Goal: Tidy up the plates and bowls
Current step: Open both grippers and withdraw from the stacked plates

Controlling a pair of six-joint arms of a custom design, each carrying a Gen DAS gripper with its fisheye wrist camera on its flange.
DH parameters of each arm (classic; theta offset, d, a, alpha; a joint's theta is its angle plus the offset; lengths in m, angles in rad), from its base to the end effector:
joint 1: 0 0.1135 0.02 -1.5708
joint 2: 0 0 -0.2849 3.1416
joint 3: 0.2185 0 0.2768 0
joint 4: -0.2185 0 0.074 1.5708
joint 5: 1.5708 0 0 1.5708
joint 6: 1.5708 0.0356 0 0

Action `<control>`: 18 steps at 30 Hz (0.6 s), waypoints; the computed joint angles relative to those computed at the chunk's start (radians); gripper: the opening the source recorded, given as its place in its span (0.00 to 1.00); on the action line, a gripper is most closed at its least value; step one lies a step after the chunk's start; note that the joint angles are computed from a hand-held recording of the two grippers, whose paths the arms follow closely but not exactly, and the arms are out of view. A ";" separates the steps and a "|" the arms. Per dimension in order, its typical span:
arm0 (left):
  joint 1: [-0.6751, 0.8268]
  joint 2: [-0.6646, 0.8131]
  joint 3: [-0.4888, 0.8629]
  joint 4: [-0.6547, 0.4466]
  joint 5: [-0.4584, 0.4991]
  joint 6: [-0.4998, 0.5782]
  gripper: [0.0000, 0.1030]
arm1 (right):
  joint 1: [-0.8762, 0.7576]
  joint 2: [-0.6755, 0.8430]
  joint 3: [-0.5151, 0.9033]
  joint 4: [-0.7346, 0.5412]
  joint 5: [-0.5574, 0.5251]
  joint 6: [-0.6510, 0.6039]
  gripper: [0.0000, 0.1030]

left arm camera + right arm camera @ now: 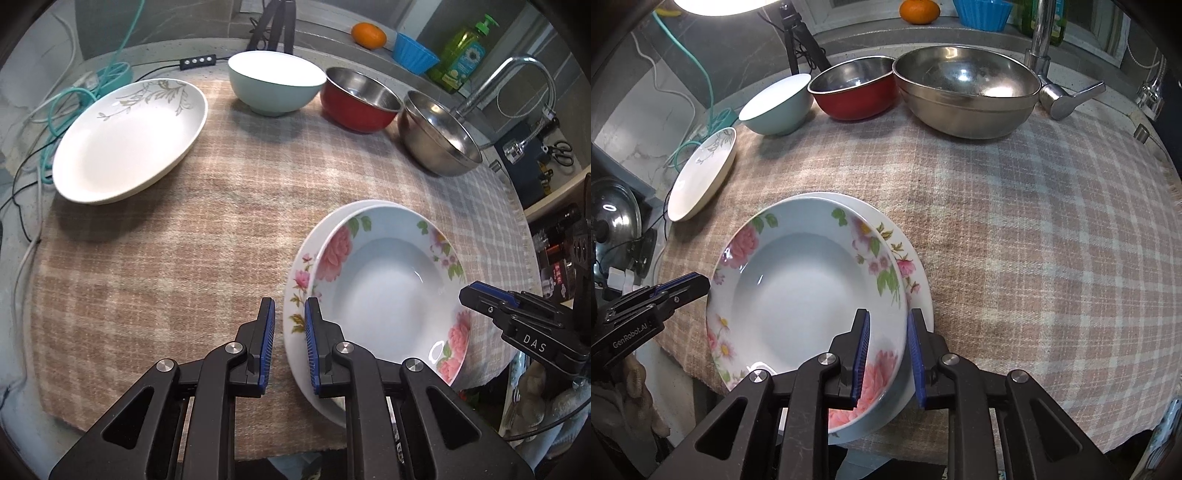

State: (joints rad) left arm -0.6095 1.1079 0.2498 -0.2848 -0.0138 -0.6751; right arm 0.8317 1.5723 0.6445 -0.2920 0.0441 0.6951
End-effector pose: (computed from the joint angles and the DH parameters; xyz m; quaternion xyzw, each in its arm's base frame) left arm 0.1318 -0.0914 0.1035 -0.0335 0.9766 -0.1218 0.1740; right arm 0.1818 0.1971 0.1152 -0.0633 0.9824 0.1050 0.1411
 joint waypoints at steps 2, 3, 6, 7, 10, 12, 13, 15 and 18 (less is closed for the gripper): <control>0.023 -0.029 -0.005 -0.017 0.005 0.014 0.13 | 0.008 -0.011 0.006 -0.007 0.009 0.005 0.19; 0.039 -0.049 -0.008 -0.030 0.008 0.023 0.13 | 0.010 -0.014 0.012 -0.007 0.011 0.004 0.19; 0.105 -0.103 -0.015 -0.064 0.028 0.065 0.13 | 0.029 -0.016 0.036 -0.010 0.023 0.014 0.19; 0.132 -0.124 -0.018 -0.077 0.036 0.081 0.13 | 0.037 -0.020 0.037 0.004 0.036 0.005 0.19; 0.217 -0.178 -0.025 -0.114 0.060 0.133 0.13 | 0.059 -0.011 0.075 0.004 0.044 0.009 0.19; 0.300 -0.211 -0.029 -0.140 0.091 0.187 0.13 | 0.066 0.009 0.107 0.010 0.040 0.003 0.19; 0.342 -0.226 -0.030 -0.153 0.106 0.216 0.13 | 0.072 0.015 0.119 0.014 0.037 0.004 0.19; 0.435 -0.251 -0.029 -0.181 0.135 0.281 0.13 | 0.080 0.040 0.151 0.031 0.024 0.009 0.19; 0.612 -0.267 -0.022 -0.214 0.197 0.410 0.13 | 0.093 0.082 0.194 0.058 0.002 0.022 0.19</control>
